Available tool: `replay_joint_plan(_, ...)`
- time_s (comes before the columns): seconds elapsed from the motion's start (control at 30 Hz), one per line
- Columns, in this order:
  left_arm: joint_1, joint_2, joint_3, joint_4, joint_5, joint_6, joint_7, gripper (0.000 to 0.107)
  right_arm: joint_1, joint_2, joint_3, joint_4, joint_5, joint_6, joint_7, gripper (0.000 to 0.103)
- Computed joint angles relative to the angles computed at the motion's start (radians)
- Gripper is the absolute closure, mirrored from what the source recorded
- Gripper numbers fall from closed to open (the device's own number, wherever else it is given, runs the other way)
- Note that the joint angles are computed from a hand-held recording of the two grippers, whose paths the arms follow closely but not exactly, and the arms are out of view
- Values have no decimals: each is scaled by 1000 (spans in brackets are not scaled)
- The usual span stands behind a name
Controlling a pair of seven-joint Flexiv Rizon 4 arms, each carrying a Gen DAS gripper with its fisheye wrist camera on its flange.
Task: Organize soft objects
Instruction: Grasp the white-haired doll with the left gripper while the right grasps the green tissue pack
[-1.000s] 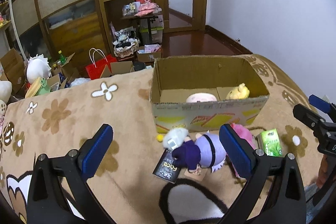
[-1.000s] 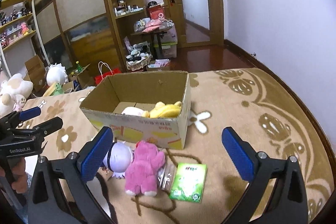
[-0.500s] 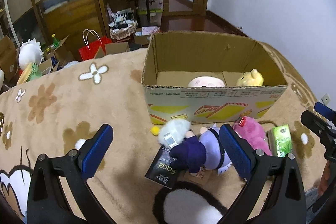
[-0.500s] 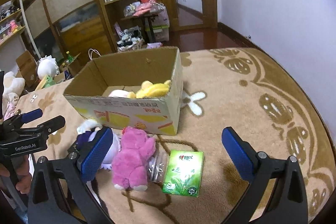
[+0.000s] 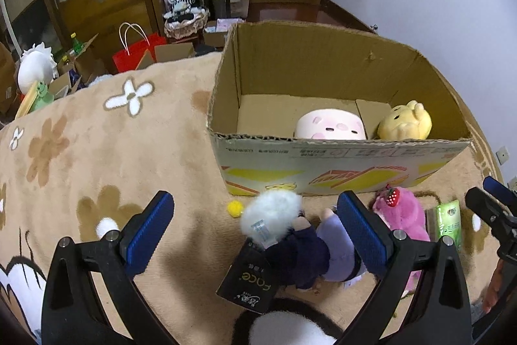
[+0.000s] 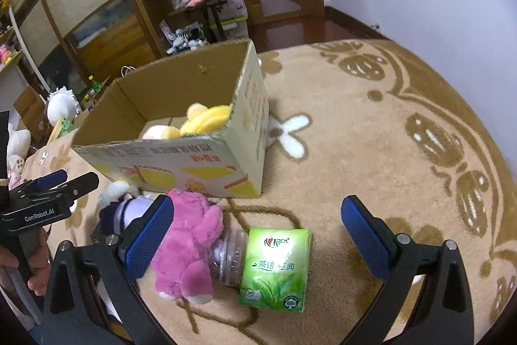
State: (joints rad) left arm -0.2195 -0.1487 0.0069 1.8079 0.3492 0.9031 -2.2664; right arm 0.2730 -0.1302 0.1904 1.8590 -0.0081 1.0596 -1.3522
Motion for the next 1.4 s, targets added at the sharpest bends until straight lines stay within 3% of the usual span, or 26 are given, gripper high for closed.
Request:
replay_joint_plan(0.3, -10, -53, -1, -32, -9, -36, 28, 7, 6, -35, -1, -16, -15, -58, -3, 0)
replay_joint_plan(0.6, -8, -88, 9, -39, -67, -54, 58, 15, 6, -54, -1, -29, -17, -124, -5, 2)
replay_joint_plan(0.8, 3, -102, 11, -27, -125, -58, 77, 29, 8, -65, 1, -44, -9, -187, -20, 16)
replay_joint_plan(0.97, 19, -108, 7, -6, -182, -18, 114, 40, 11, -71, -1, -53, -15, -225, -23, 37)
replay_joint_plan(1.2, 25, -120, 9, 6, -237, 7, 136, 45, 9, -77, -1, -59, -4, -260, -33, 40)
replay_joint_plan(1.37, 34, -118, 3, 25, -277, 33, 176, 70, 8, -80, -3, -64, -9, -271, -45, 46)
replay_joint_plan(1.4, 34, -114, -1, 31, -286, 39, 189, 70, 6, -79, -2, -65, -2, -269, -45, 46)
